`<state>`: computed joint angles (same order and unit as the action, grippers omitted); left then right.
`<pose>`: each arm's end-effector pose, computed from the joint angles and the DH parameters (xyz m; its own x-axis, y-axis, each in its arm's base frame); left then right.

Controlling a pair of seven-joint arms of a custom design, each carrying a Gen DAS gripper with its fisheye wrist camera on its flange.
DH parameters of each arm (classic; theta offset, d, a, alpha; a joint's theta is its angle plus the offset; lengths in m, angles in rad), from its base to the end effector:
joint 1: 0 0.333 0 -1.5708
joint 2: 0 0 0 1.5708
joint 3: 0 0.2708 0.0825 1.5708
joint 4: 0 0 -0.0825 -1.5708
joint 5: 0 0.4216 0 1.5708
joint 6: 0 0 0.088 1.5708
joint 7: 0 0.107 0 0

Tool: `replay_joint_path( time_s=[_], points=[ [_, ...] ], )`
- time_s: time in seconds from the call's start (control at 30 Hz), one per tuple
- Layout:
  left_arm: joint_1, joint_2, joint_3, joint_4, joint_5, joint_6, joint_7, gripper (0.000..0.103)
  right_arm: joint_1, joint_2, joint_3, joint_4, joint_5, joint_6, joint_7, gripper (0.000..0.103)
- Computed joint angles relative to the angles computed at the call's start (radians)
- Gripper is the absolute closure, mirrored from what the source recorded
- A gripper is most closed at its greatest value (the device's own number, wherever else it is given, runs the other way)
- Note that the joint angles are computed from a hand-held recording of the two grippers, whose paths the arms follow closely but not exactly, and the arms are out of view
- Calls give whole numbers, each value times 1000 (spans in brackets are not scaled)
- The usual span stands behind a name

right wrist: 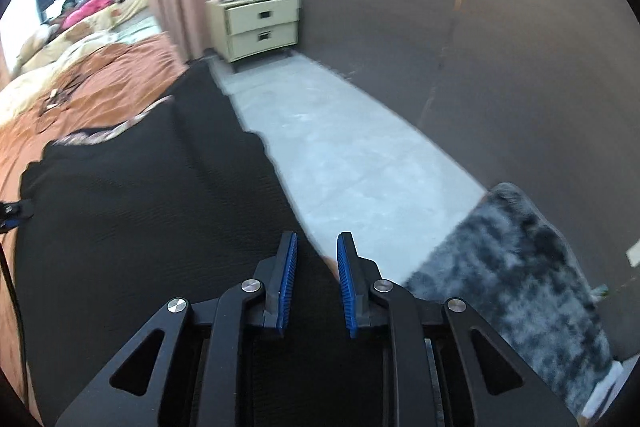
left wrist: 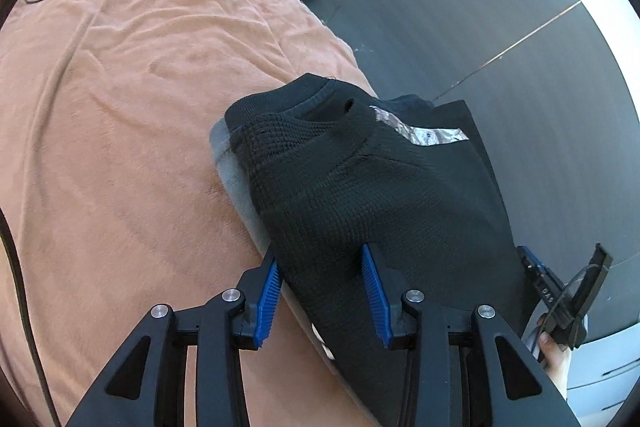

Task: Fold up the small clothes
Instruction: 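Lower the folded shirt onto the black clothes stack with both tools, then open both tools and release the shirt on the stack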

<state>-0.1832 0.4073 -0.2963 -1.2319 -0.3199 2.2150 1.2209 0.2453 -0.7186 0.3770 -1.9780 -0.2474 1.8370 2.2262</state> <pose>0.6700 -0.3093 0.5737 -0.0691 -0.8199 0.5683 -0.9333 -0.1480 -0.3270 0.3083 0.2767 0.7377 -0.0811 -0.9938 0.0767 -0.7505 0.0102 -0.6608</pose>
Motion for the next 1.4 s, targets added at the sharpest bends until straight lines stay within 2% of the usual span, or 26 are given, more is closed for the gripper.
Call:
replay_joint_path(
  time_s=[0.17, 0.3, 0.43, 0.53, 0.63, 0.87, 0.93, 1.0, 1.07, 1.13, 1.3, 1.37, 1.4],
  points=[
    [12, -78, 2, -79, -12, 10, 34, 62, 20, -108, -40, -20, 39, 48, -34, 86],
    [17, -130, 5, -134, -43, 17, 57, 62, 49, -209, -71, -108, 125, 94, -88, 86],
    [10, -163, 13, -173, -51, 11, 67, 62, 4, -226, -75, -162, 153, 38, -111, 86],
    [2, -168, 15, -184, -54, 2, 72, 62, -10, -261, -119, -243, 207, 82, -91, 87],
    [-5, -177, 19, -193, -43, 0, 82, 62, -37, -278, -135, -270, 233, 96, -76, 87],
    [-4, -246, 30, -264, -59, 7, 78, 62, -81, -163, -88, -88, 192, -26, -99, 87],
    [-5, -281, 35, -293, -63, 9, 89, 62, -71, -158, -49, -41, 191, -69, -67, 84],
    [-9, -310, 42, -313, -57, 9, 94, 59, -55, -150, 0, -29, 197, -72, -16, 84],
    [-13, -340, 49, -335, -56, 17, 96, 53, -43, -135, 12, -18, 184, -64, -6, 75],
    [-16, -372, 57, -362, -65, 27, 101, 52, -26, -132, 23, -19, 174, -53, 4, 60],
    [-23, -456, 81, -422, -80, 9, 130, 52, 29, -153, 33, -56, 180, -15, 18, 58],
    [-25, -517, 94, -472, -77, 10, 144, 43, 48, -170, 31, -67, 189, -13, 26, 49],
    [-28, -546, 100, -496, -69, 14, 148, 40, 53, -178, 37, -65, 192, -17, 33, 37]
  ],
)
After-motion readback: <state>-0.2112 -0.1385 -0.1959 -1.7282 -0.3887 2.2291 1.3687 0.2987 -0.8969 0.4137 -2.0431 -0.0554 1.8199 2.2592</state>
